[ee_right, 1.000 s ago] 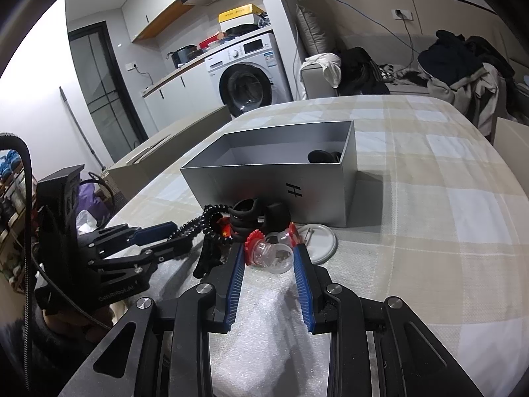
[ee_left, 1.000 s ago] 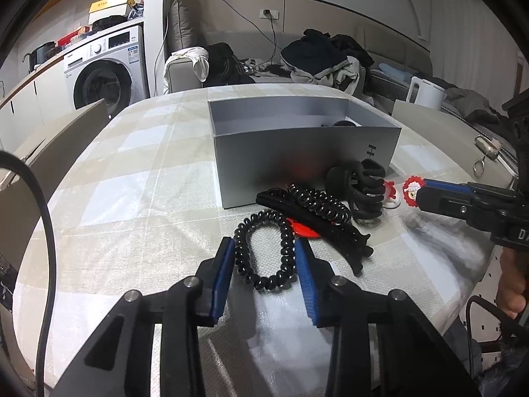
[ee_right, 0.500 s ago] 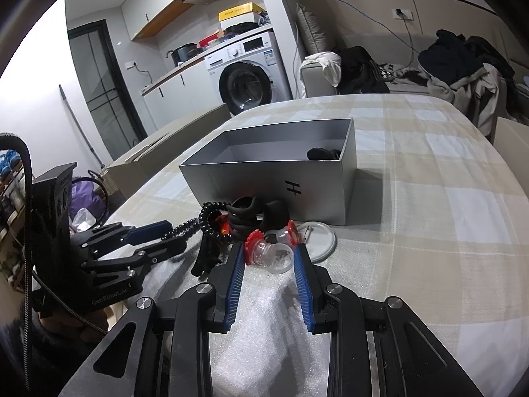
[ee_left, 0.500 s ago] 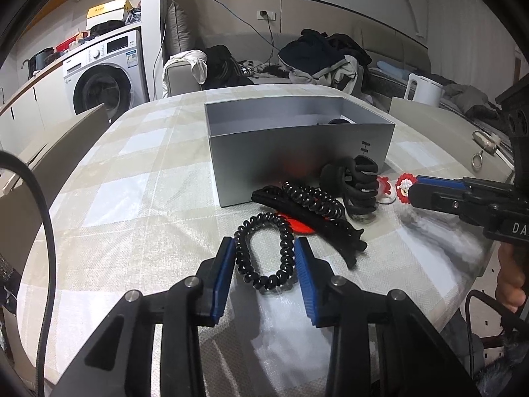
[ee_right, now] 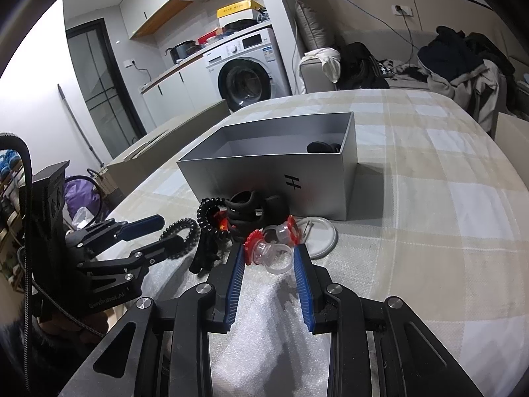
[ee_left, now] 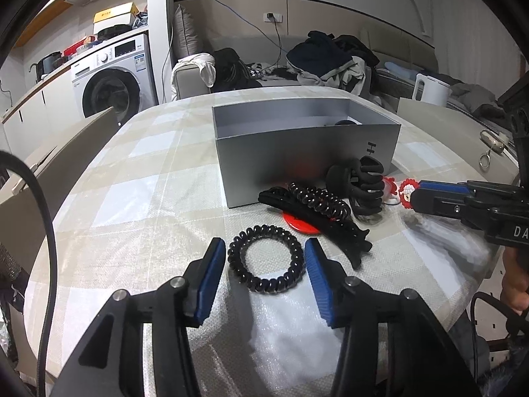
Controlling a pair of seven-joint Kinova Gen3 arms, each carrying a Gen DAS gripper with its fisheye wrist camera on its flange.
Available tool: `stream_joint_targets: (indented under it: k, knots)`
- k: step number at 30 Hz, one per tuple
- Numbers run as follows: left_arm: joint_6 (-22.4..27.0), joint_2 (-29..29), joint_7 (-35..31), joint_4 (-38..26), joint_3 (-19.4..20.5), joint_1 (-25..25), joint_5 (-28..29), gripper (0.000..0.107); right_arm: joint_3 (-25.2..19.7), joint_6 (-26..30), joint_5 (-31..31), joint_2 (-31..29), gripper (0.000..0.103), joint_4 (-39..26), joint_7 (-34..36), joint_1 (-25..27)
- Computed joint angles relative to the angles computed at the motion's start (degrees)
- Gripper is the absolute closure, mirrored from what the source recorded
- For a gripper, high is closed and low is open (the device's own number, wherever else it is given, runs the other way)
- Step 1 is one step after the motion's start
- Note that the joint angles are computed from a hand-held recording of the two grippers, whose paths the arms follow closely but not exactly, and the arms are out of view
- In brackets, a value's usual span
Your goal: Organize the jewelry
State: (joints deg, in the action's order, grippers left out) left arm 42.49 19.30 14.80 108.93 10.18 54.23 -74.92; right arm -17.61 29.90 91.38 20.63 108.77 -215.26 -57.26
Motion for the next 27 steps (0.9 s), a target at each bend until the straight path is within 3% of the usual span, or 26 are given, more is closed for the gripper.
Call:
stream_joint_targets:
  k: [5,9,11,13,18,22,27]
  knots:
    - [-2.84,-1.58,4.54,2.54,0.46,-0.78,-4.57,0.064,-0.07,0.08,0.55,0.03,0.074,0.09,-0.61,0.06]
    - [-8.43,-3.08,7.95,4.94,1.8,-3.47,-9.94,0.066,-0.33,0.18,1.19,-0.01,0.074,0.21,-1.39,0.26]
    - [-9.67,-2.95,6.05,4.51,2.17,-4.3,-8.6,0.084,-0.46,0.18,1.39,-0.03,0.074,0.25,-1.58,0.39]
    - [-10.3,-2.6,2.69,3.67,2.46,-4.95,-5.74,0.089,-0.57,0.23,1.48,-0.02,0.074,0.26,-1.68,0.47]
    - [-8.94,-1.75,-0.11,2.49,1.17,-3.39,-3.19,0.093,-0.74,0.3,1.56,-0.04,0.074,0.3,-1.72,0.59]
    - [-7.38,-1.32,-0.53,2.27,0.46,-2.23,-3.41,0.103,-0.79,0.27,1.46,-0.04,0.074,0.29,-1.56,0.65]
    - [-6.97,-1.34,-2.36,2.17,0.53,-1.97,-2.86,0.103,-0.63,0.11,0.99,-0.08,0.074,0.06,-0.96,0.58]
